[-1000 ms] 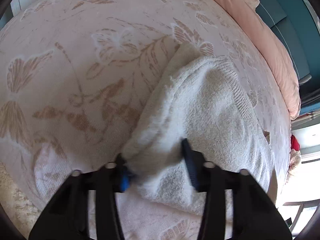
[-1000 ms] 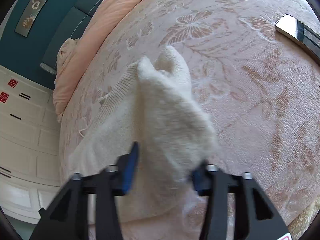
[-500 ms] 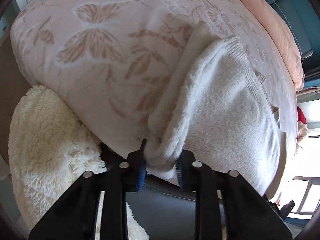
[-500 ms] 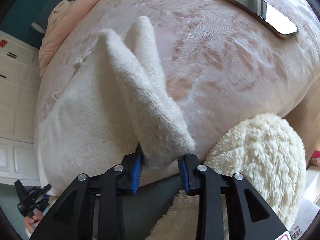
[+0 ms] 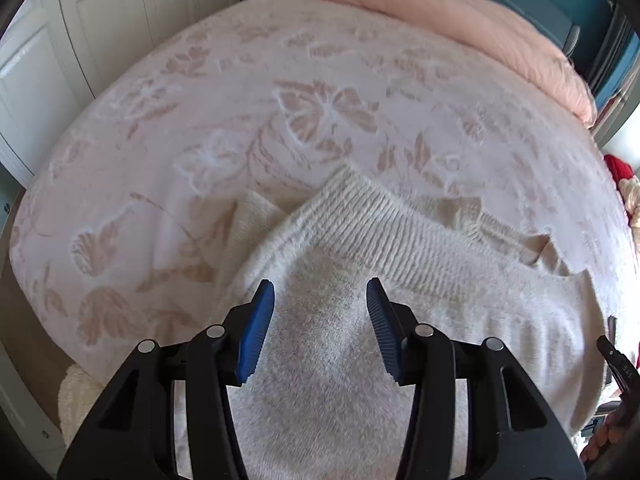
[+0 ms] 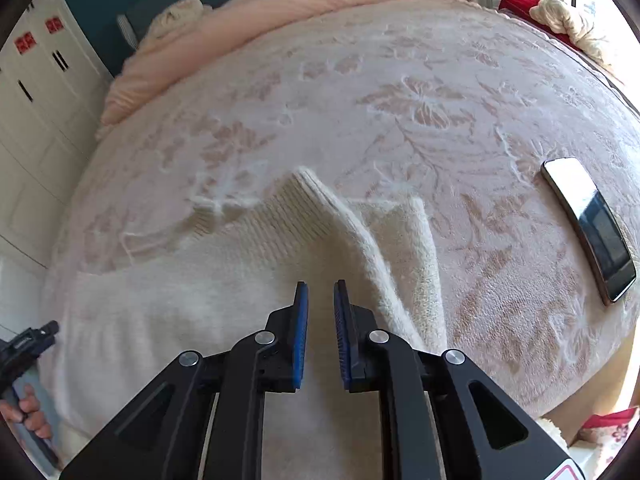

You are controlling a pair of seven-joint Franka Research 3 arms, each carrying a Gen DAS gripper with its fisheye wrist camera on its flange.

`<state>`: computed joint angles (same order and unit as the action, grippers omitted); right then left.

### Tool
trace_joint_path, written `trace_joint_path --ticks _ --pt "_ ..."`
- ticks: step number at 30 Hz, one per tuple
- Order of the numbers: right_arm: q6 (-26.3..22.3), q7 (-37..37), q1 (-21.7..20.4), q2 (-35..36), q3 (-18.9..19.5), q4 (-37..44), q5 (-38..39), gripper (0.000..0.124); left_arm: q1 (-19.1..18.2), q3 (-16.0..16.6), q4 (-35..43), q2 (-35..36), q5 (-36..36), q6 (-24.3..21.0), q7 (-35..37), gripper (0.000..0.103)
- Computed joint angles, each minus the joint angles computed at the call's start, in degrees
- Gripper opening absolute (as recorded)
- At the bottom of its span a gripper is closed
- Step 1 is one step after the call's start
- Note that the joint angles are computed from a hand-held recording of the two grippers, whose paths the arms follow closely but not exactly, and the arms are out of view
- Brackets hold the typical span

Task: Fold small clothes
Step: 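Fold the edge up toward the collar, open both grippers and smooth the bundle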

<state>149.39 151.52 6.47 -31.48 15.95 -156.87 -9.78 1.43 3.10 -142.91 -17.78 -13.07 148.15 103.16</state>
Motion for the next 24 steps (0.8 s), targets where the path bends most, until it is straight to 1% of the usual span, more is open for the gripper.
trace_joint_path --ticks 1,2,3,4,6,7,8,9,10,11,12,13,14,16,20,22,24 --pt "-0.8 0.6 0.6 3.0 -1.4 0.1 -0.9 0.006 0.8 -1.0 -0.4 1.7 1.9 0.6 -1.6 0.046" --pt "-0.2 4.7 3.2 4.0 -4.5 0.3 -5.8 0.006 1.7 -2.3 -0.9 2.7 4.8 2.0 -3.7 0.048" --pt "-2.3 6.2 4.6 3.0 -5.5 0.9 -8.3 0.006 1.5 -2.1 -2.9 1.8 5.0 5.0 -2.6 0.050" --pt "-2.7 3.7 4.0 0.6 -4.5 0.6 -6.9 0.007 1.4 -2.3 -4.0 1.2 6.4 6.9 -2.3 0.051" --pt "-1.8 1.7 -0.7 -2.6 1.0 0.1 -3.6 0.007 1.3 -2.2 -4.7 1.0 8.1 7.9 -2.3 0.055" --pt "-2.7 1.2 -1.4 -2.2 1.6 0.3 -3.7 0.007 1.0 -1.8 -4.6 1.3 7.9 8.1 -2.3 0.056" --pt "-4.1 0.4 -1.6 -0.5 1.3 0.8 -3.9 0.007 0.8 -1.6 -4.3 1.7 7.8 8.2 -2.6 0.058" --pt "-4.1 -2.0 -2.4 1.8 1.5 0.7 -2.2 0.005 1.0 -1.7 -4.1 2.0 8.2 8.2 -3.1 0.059" --pt "-2.6 -0.4 -1.1 2.0 -0.1 -0.2 -3.8 0.005 1.4 -2.3 -3.9 1.9 9.5 7.7 -4.2 0.059" --pt "-3.2 0.5 -1.0 1.0 -0.1 0.1 -3.5 0.006 1.8 -2.8 -3.7 1.2 10.8 6.8 -5.1 0.059" --pt "-4.3 0.8 -0.2 -0.3 -0.2 0.6 -2.7 0.011 1.4 -2.4 -3.9 -0.1 10.6 5.9 -4.7 0.059" --pt "-3.7 1.4 0.3 -2.1 0.0 0.7 -2.4 0.012 0.6 -1.7 -4.3 -2.0 9.7 4.9 -3.8 0.059" --pt "-3.2 2.7 0.5 -4.4 1.1 0.6 -2.7 0.012 -0.1 -1.0 -4.9 -4.1 8.9 4.1 -3.0 0.059" --pt "-4.4 4.3 1.7 -6.9 3.3 1.5 -2.2 0.013 -1.7 0.1 -7.1 -9.2 7.5 2.7 -1.2 0.059" --pt "-7.6 8.1 3.7 -7.5 8.2 4.1 -2.5 0.015 -4.5 0.8 -11.1 -18.4 6.8 -1.7 -0.1 0.059" --pt "-7.3 10.4 5.1 -7.2 9.3 4.3 -2.4 0.015 -5.4 0.5 -13.0 -22.4 6.6 -3.9 -0.9 0.061" --pt "-6.7 11.9 6.8 -6.7 9.6 4.1 -1.9 0.016 -6.9 1.2 -14.3 -25.3 5.9 -6.6 -0.9 0.063"
